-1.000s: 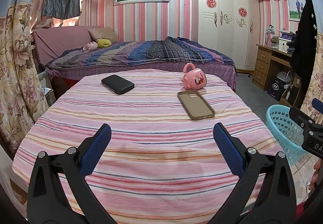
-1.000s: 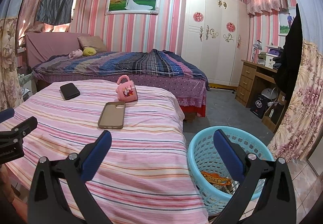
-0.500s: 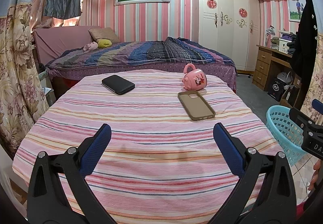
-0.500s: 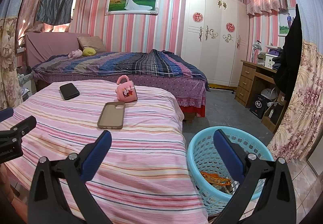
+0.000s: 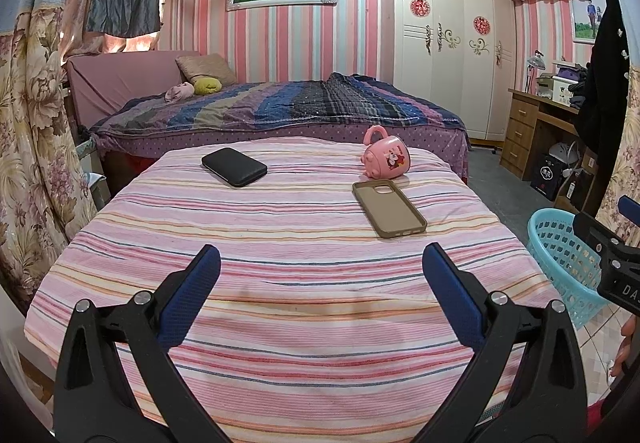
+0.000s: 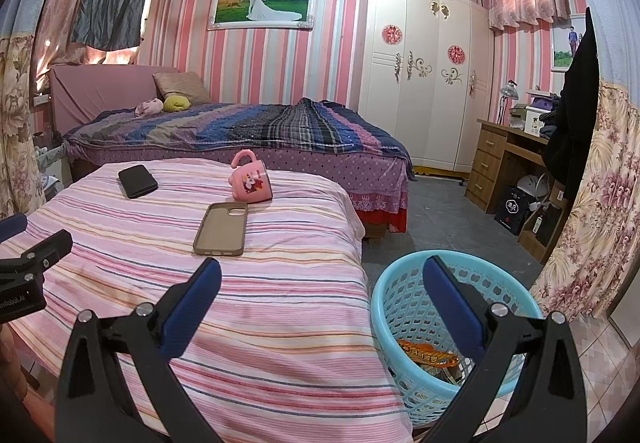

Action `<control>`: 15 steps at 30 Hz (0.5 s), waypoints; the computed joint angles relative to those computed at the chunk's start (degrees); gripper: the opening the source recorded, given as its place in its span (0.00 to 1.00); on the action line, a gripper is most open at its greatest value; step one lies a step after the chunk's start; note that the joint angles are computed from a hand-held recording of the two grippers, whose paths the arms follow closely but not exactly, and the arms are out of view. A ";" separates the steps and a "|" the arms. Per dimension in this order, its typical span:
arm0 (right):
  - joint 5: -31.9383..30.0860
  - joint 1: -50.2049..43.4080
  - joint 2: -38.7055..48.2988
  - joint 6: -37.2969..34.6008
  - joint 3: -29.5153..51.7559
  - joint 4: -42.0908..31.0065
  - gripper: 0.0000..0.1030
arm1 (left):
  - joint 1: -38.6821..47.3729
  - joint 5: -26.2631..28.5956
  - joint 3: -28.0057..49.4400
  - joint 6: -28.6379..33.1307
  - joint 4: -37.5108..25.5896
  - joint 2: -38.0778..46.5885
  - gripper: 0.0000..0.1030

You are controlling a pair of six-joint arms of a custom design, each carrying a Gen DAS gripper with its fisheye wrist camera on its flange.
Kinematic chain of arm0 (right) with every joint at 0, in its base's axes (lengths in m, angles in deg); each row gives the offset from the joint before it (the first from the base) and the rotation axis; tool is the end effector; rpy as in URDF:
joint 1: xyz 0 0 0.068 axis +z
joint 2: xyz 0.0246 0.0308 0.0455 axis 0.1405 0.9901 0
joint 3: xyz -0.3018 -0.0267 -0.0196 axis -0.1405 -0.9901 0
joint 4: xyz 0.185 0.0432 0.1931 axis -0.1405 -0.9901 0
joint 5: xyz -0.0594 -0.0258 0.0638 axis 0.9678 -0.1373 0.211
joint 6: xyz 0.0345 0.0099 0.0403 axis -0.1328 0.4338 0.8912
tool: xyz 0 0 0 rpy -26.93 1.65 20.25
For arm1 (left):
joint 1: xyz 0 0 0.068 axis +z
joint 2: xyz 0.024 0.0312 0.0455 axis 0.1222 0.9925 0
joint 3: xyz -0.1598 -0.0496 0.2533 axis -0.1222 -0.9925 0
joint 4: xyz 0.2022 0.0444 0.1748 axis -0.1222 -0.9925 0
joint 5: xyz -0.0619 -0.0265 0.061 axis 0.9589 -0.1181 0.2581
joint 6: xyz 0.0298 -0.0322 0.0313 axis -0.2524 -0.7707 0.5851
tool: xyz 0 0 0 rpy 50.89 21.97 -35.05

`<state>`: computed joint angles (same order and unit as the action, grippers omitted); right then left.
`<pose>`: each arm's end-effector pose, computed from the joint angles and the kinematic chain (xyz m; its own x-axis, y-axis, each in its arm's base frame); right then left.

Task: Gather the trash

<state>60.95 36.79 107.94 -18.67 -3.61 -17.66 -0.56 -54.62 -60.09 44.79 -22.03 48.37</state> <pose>0.2717 0.1246 0.1179 -0.3710 -0.0025 -0.9286 0.1671 0.9835 -0.0694 0.3083 -0.0397 0.1080 -0.4294 0.0353 -0.9024 0.0931 0.9956 -0.0053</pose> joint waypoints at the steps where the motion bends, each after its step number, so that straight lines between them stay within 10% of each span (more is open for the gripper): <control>1: 0.03 0.03 0.01 -0.01 0.02 0.00 0.96 | -0.02 -0.03 0.01 -0.02 -0.02 0.00 0.95; 15: -0.20 -0.37 -0.01 -0.21 0.02 0.06 0.96 | 0.00 -0.01 0.00 -0.10 -0.01 -0.02 0.95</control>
<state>60.76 36.42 107.93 -18.87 -3.59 -17.61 -0.56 -54.63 -60.09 44.69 -22.04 48.35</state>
